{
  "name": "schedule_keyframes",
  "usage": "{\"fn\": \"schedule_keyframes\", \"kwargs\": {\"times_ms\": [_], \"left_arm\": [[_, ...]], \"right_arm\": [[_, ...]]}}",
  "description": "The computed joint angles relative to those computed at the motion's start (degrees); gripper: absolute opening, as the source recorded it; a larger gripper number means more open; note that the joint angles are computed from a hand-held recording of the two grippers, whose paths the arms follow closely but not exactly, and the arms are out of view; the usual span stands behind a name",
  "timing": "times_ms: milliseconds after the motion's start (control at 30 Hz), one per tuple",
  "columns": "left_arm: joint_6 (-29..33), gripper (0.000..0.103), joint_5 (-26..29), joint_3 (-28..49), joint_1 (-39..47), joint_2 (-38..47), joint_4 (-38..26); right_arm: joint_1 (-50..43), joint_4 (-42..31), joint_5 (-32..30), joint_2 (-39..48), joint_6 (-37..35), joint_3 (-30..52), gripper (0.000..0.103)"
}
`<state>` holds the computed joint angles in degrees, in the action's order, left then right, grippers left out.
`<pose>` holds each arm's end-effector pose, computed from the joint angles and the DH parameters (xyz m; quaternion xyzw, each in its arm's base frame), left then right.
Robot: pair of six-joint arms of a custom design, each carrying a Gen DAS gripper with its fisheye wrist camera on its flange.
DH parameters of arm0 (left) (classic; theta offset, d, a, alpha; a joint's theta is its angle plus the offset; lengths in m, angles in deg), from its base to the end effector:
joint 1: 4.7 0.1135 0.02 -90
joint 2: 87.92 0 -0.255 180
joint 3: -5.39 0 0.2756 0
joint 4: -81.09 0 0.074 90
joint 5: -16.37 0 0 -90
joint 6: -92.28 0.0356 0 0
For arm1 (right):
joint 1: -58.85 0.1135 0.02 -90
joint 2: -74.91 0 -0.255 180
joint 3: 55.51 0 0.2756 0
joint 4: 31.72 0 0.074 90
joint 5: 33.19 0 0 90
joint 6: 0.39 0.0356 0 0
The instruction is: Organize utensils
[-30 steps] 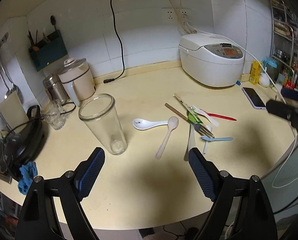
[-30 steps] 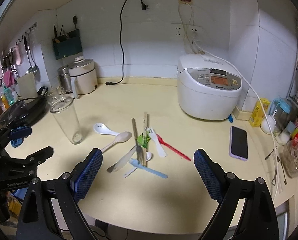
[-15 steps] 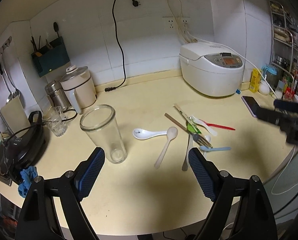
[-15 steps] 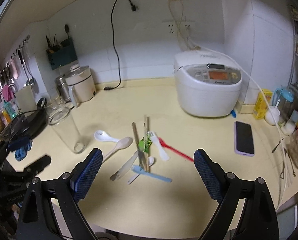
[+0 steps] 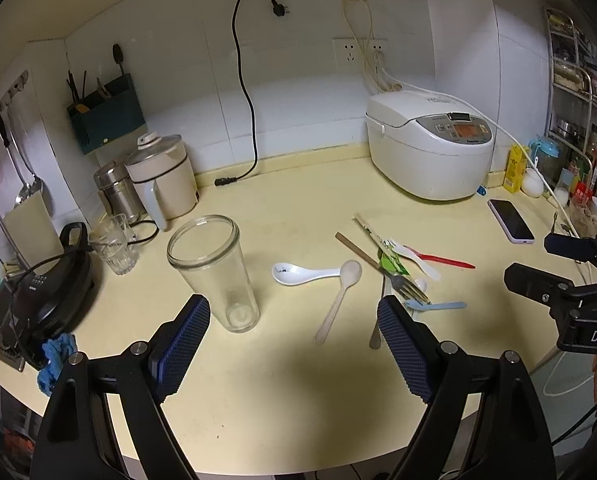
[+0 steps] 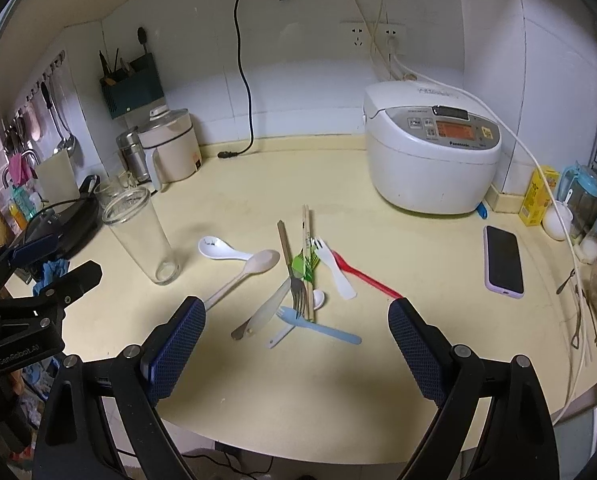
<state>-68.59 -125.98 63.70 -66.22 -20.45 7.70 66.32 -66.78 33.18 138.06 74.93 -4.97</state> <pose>0.1234 -0.1683 0.2102 -0.1016 0.8902 0.1243 0.4263 0.2416 0.0461 0.2020 -0.2479 0.8816 0.1683 0.3647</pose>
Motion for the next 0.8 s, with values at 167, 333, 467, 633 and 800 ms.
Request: {"fn": "schedule_keyframes", "kwargs": {"times_ms": [167,333,467,633,800], "left_arm": [[0.63,0.088,1.39,-1.45,0.46,-0.54,1.35],[1.19,0.088,2.97,-3.47,1.40,-1.81,2.67],[2.07,0.088,3.66,-4.43,2.29,-2.52,3.39],[4.42,0.088,4.49,-5.32,4.06,-3.07,5.17],[7.35,0.088,6.14,-10.37,8.06,-7.07,9.27]], "right_arm": [[1.13,-0.39,1.04,-0.05,0.28,-0.80,0.093],[2.84,-0.55,2.23,1.23,0.85,-0.87,0.093],[3.86,-0.06,3.01,2.24,1.48,-0.54,0.093],[4.21,0.54,3.50,3.69,2.05,-0.12,0.093],[4.55,0.73,4.16,5.72,2.96,0.22,0.093]]}}
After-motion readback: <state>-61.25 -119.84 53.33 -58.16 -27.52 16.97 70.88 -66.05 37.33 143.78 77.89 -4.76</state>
